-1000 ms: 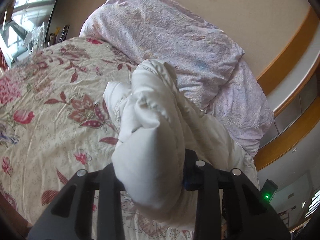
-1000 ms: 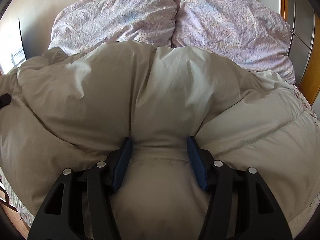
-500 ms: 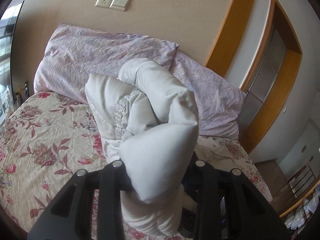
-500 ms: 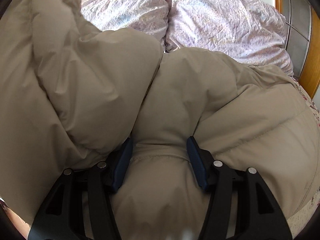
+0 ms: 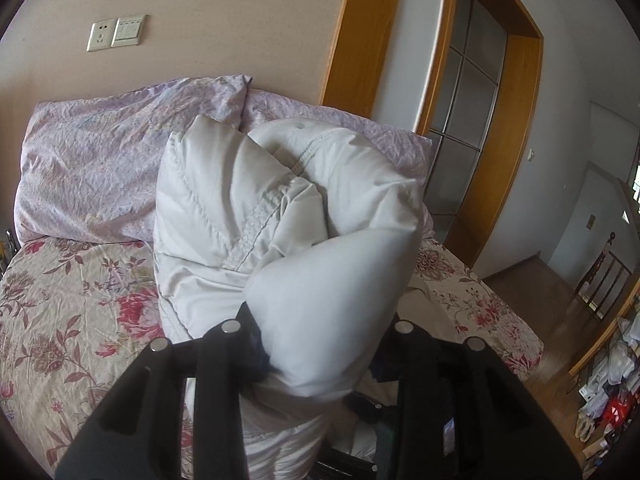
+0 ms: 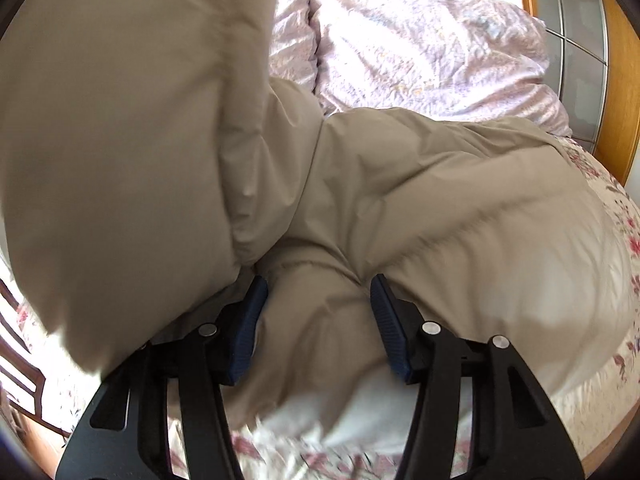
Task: Fold large clothes
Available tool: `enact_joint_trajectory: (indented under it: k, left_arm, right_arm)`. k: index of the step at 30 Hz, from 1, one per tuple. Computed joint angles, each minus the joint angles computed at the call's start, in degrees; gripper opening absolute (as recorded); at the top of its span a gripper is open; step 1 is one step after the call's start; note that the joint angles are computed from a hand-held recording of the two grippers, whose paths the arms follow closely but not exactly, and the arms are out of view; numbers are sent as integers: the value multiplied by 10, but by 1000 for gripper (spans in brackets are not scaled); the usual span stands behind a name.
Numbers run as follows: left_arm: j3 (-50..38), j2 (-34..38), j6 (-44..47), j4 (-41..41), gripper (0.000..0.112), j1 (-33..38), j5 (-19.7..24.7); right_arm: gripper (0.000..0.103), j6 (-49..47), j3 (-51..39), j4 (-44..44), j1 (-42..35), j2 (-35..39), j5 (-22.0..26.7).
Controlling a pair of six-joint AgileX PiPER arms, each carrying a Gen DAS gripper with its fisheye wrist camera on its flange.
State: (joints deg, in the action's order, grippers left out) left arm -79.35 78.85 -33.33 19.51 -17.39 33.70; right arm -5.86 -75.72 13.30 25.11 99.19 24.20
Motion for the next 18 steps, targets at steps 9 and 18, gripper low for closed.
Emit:
enact_joint_trajectory:
  k: [9,18]
  left_arm:
    - [-50,63,50,-44,36,-33,6]
    - [-88,115,69,-70,36,-48,12]
  right_arm:
    - [55,-139,69,125,-39,-52,-23]
    - [50,-210,106,170,-73,-84,-37]
